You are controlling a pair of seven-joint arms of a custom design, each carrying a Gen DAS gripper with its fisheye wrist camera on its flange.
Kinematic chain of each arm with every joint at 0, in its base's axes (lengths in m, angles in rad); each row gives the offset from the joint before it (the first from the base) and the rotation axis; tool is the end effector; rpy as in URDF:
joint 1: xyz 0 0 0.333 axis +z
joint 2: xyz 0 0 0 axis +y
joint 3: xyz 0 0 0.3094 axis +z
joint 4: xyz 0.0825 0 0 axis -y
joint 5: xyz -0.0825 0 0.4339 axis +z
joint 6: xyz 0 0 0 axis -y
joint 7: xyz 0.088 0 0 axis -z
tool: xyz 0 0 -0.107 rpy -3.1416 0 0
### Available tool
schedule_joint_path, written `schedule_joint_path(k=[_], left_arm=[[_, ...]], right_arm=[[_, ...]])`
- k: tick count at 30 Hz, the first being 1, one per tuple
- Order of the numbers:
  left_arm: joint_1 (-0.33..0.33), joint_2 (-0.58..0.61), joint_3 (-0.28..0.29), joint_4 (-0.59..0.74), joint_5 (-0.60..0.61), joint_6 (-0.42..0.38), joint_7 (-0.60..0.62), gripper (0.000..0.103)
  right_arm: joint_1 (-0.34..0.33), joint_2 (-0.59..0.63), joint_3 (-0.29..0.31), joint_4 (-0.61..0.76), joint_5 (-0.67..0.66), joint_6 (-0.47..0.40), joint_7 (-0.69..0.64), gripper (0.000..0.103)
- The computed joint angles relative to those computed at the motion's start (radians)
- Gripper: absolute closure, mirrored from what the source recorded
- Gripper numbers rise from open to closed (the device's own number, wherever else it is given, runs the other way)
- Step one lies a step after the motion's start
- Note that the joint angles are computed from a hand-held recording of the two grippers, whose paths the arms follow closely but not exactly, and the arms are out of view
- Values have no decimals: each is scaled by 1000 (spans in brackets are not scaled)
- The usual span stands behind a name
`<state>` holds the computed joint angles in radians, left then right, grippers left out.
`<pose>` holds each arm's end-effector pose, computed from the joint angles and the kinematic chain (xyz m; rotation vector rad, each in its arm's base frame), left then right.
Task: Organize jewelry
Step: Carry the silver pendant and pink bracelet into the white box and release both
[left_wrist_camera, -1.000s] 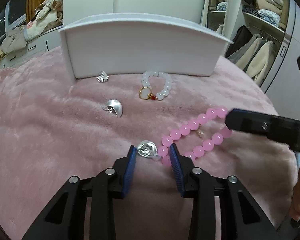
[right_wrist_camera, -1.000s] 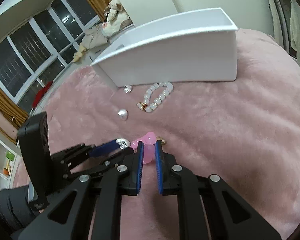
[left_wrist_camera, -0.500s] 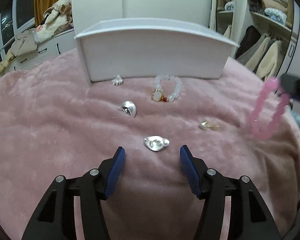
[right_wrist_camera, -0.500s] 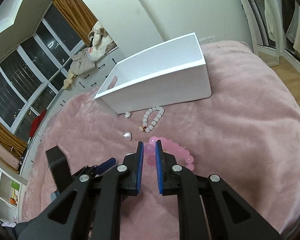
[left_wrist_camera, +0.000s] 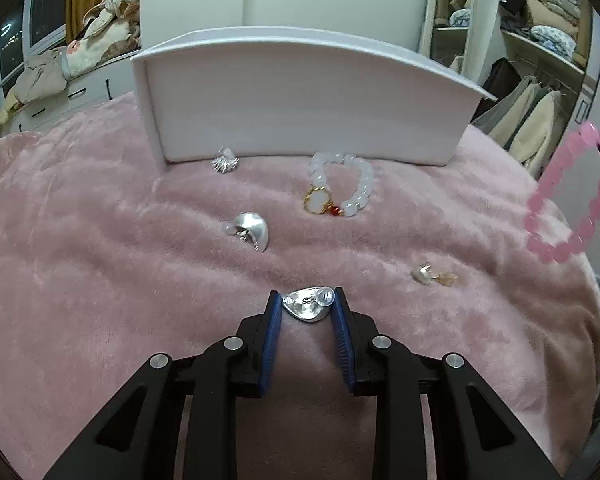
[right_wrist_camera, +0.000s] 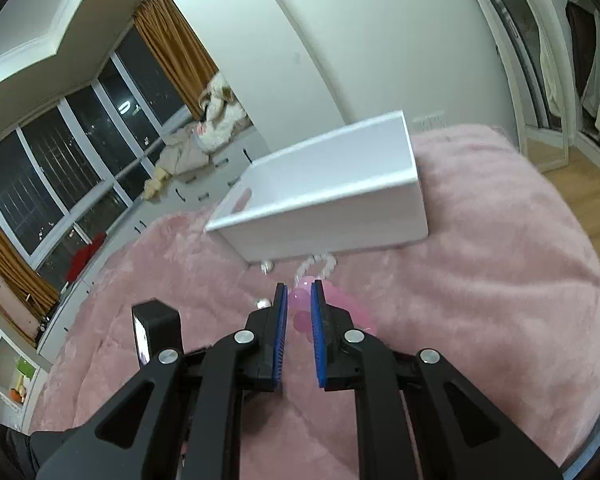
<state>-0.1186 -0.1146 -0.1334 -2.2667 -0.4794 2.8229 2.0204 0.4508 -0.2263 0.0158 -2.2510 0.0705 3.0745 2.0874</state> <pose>0.5739 -0.1252 0.4464 -1.5870 2.1545 -0.8836 0.5146 0.2535 0.5598 -1.4010 1.5736 -0.3111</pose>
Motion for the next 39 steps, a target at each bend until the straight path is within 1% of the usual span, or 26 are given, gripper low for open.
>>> schedule_joint_path(k=[2,3,6,7,9,11,13,15,17,18,19,21,24,29,39], left_arm=[[-11,-10,8,-1,-43,5,46,73],[-18,-19,13,-4,-74,6,72,73],[-20,-37,18,-6,-94,7,93,73],[-19,-44,20,-3,-99,4,96,73],[-2,-54,11,-3,-50,-1,49,73],[36,-46,-12,22,80,-44,-63,73],[32,-53,-1,30,84,-64,-63,73],[32,-59,4,37,96,-71,-61,73],[31,-65,8,42,98,-73,-58,73],[28,-71,15,50,89,-88,-47,73],[26,-73,19,55,82,-96,-38,73],[24,-77,26,67,66,-108,-20,73],[27,-80,30,87,55,-120,-1,73],[29,-69,37,131,28,-137,28,73],[44,-7,25,242,51,-140,39,73]], right_arm=[[12,12,-11,11,12,15,-13,90],[8,22,-8,23,7,11,-14,90],[2,48,3,55,5,-11,-26,90],[-15,56,20,70,-17,-23,-14,90],[-40,57,44,79,-55,-32,9,90],[-65,59,67,88,-101,-41,42,91],[-64,61,68,93,-106,-49,49,91],[-93,63,94,103,-169,-67,101,91],[-100,64,101,110,-201,-74,128,91],[-105,65,106,115,-220,-76,143,91],[-123,64,121,122,-265,-82,181,91],[-123,62,121,127,-287,-77,206,91],[-149,65,139,149,-368,-95,275,91],[-159,76,141,178,-447,-110,349,91],[-166,121,127,256,-561,-139,434,91]])
